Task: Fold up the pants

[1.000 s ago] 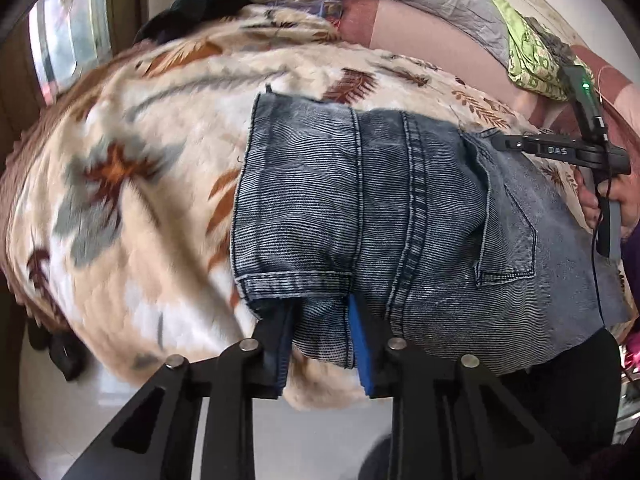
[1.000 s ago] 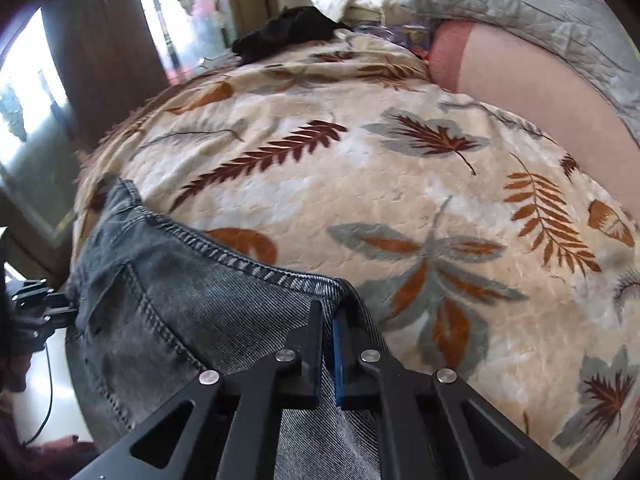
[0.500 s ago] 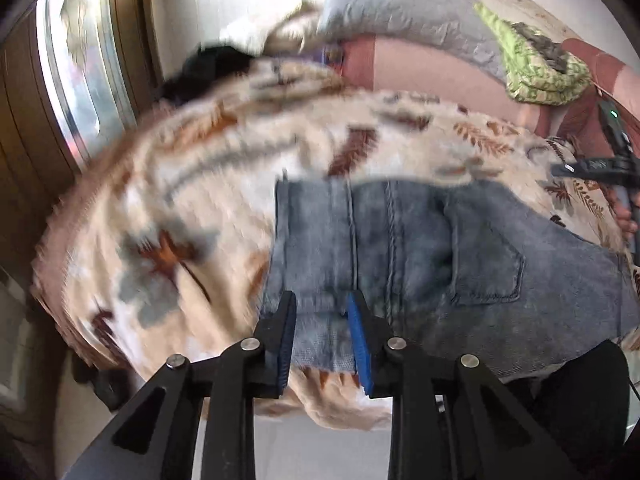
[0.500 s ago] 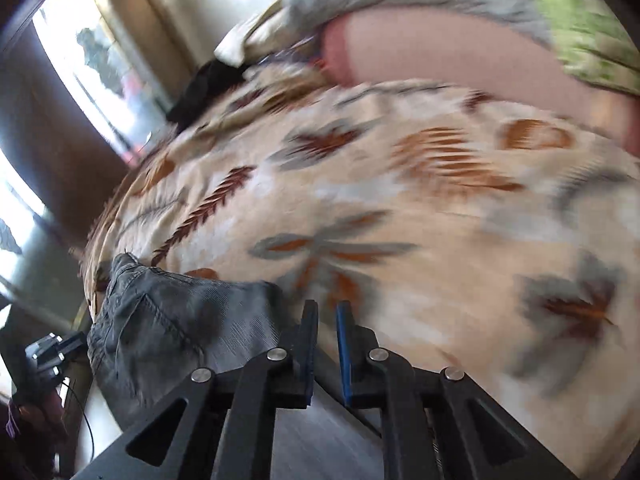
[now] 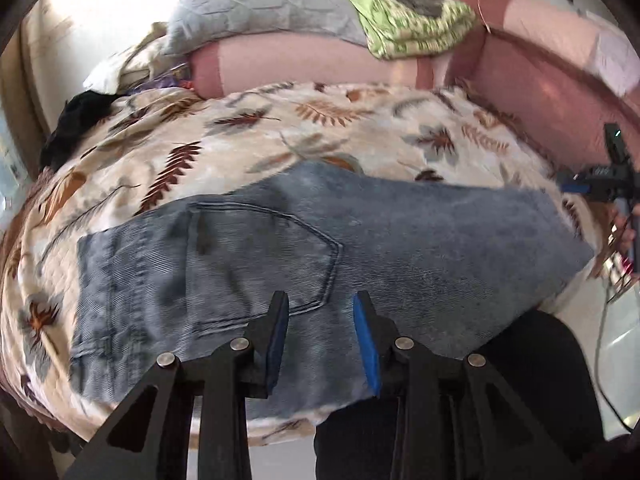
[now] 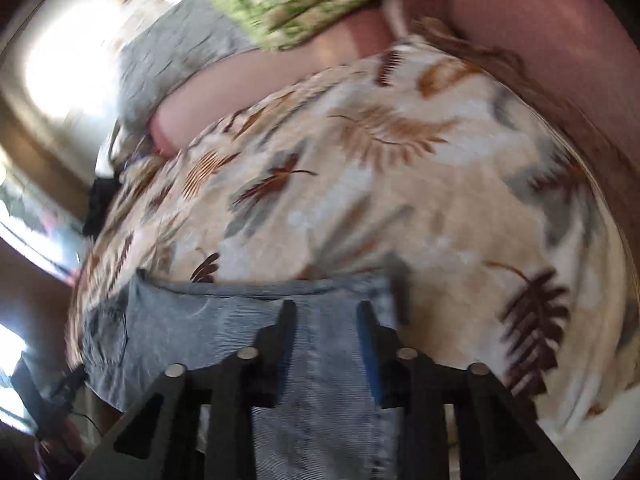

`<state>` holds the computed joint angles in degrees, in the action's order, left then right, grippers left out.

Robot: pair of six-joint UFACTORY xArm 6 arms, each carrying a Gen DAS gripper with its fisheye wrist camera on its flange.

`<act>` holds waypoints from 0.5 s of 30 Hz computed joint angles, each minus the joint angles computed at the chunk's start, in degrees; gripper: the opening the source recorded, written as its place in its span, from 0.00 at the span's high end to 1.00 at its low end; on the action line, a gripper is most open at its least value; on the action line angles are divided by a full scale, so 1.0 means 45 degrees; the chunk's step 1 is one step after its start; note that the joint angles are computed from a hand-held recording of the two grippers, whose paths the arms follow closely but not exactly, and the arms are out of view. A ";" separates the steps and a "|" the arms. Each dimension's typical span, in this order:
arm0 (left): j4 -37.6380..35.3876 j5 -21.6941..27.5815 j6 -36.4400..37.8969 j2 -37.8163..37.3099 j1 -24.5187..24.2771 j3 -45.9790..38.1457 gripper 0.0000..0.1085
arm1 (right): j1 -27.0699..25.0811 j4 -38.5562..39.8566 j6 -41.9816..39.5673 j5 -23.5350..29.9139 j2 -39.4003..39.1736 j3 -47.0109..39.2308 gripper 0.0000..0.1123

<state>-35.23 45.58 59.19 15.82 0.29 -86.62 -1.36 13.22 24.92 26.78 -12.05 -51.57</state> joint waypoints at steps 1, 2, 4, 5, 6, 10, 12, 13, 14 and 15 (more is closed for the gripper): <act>0.0279 -0.0444 -0.0149 0.0132 -0.0239 0.0049 0.68 | -0.0118 0.0236 -0.0066 -0.0267 -0.0113 0.0258 0.68; 0.0556 -0.0772 -0.0354 0.0258 -0.0389 0.0053 0.68 | -0.0255 0.0377 -0.0016 -0.0554 -0.0176 0.0496 0.68; 0.1761 -0.1060 -0.1610 0.0916 -0.0605 -0.0552 0.68 | -0.0398 0.0990 -0.0369 -0.0933 0.0054 0.0548 0.68; 0.2014 -0.0873 -0.2030 0.1299 -0.0633 -0.1058 0.68 | -0.0401 0.1209 -0.0577 -0.1043 0.0243 0.0483 0.68; 0.2179 -0.0742 -0.2358 0.1581 -0.0653 -0.1434 0.68 | -0.0402 0.1194 -0.0720 -0.1019 0.0521 0.0265 0.68; 0.2746 -0.0491 -0.3192 0.2684 -0.1014 -0.3053 0.68 | -0.0294 -0.0226 -0.0266 -0.0213 0.1779 -0.0810 0.69; 0.2588 -0.0468 -0.2932 0.3102 -0.1293 -0.3651 0.68 | -0.0183 -0.1001 -0.0084 0.0061 0.2123 -0.1089 0.77; 0.2509 -0.0396 -0.2836 0.3413 -0.1459 -0.4089 0.68 | -0.0128 -0.1822 0.0329 0.0206 0.2224 -0.1224 0.79; 0.2560 -0.0331 -0.2892 0.3802 -0.1662 -0.4608 0.68 | -0.0056 -0.2713 0.0781 0.0313 0.2304 -0.1330 0.81; 0.2678 -0.0261 -0.2984 0.4147 -0.1829 -0.5062 0.68 | -0.0030 -0.3112 0.1011 0.0350 0.2330 -0.1372 0.85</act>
